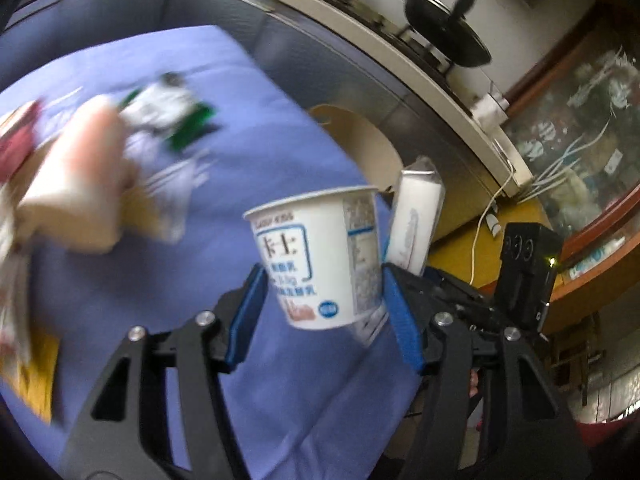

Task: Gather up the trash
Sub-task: 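Drop the paper cup and tissue pack into the beige bin from both tools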

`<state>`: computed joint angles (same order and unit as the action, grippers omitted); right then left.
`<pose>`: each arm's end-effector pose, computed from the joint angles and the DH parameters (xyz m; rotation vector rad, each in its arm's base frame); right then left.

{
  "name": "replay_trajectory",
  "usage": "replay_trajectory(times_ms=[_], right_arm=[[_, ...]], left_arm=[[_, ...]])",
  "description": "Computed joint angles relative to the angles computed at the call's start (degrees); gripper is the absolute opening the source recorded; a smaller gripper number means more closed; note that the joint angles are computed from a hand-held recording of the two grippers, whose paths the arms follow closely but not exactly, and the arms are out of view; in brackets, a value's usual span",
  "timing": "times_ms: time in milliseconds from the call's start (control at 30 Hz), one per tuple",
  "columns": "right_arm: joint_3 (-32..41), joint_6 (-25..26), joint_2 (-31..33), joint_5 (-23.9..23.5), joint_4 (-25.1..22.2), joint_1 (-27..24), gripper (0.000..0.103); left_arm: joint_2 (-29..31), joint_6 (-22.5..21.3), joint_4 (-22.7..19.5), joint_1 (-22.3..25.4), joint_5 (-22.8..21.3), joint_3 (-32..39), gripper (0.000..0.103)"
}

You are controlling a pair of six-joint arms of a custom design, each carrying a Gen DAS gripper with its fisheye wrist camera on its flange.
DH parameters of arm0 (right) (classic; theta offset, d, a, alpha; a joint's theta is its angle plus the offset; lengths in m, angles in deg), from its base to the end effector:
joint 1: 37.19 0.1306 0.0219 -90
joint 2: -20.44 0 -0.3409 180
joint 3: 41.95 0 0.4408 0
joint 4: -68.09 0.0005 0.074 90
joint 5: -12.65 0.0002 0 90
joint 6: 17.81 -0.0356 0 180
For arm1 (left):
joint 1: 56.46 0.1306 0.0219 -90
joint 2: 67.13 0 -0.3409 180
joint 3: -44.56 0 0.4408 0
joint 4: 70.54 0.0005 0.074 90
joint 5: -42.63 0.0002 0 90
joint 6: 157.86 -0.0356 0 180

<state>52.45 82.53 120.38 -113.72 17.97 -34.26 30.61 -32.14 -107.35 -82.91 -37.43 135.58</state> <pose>0.5754 0.0501 0.3389 -0.5215 2.3661 0.7421 0.5204 -0.2663 0.3416 -0.1062 2.4349 -0.7212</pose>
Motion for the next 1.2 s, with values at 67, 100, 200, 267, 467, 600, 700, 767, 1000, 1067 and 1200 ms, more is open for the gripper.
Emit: replay_trajectory(times_ms=[67,100,200,267,467,600,700,767,1000,1067,1200], right_arm=[[3.8,-1.26,2.87,-0.64,-0.72,-1.59,0.058],[6.24,-2.16,4.69,-1.05,-1.2,-2.23,0.058],[14.13,-4.11,10.55,-1.1,-3.34,-3.79,0.058],[18.99,-5.18,14.2,-0.07,-4.4,-4.39,0.058],[36.01,-5.17,27.2,4.08,-11.32,-5.12,0.059],[41.05,-6.06,31.14,4.3,-12.71,-5.24,0.061],[42.38,-6.37,32.23,5.41,-12.5,-5.0,0.063],[42.23,-7.24,32.39,5.63,-11.85,-4.98,0.064],[40.01,-8.87,31.48,9.62,-7.77,-4.29,0.069],[39.41,-9.17,31.01,10.37,-6.83,-4.1,0.074],[35.37,-10.56,28.08,10.32,-1.57,-4.5,0.081]], left_arm=[[4.46,-1.12,-1.57,0.39,1.76,5.63,0.057],[7.37,-1.49,-2.39,0.62,2.86,9.1,0.056],[16.39,-1.62,-5.49,1.17,5.71,20.39,0.055],[22.34,-0.8,-7.52,1.58,8.02,28.02,0.055],[37.67,0.69,-14.4,1.71,9.13,48.42,0.054],[43.6,2.11,-16.91,1.84,9.96,56.16,0.054],[47.49,3.71,-18.99,1.75,8.15,62.16,0.054],[49.33,5.0,-19.42,1.74,6.81,64.88,0.054],[55.07,12.61,-21.2,2.1,2.5,73.46,0.054],[55.08,14.37,-20.43,2.23,2.97,73.39,0.057],[51.24,15.53,-16.21,2.37,2.1,67.18,0.06]])
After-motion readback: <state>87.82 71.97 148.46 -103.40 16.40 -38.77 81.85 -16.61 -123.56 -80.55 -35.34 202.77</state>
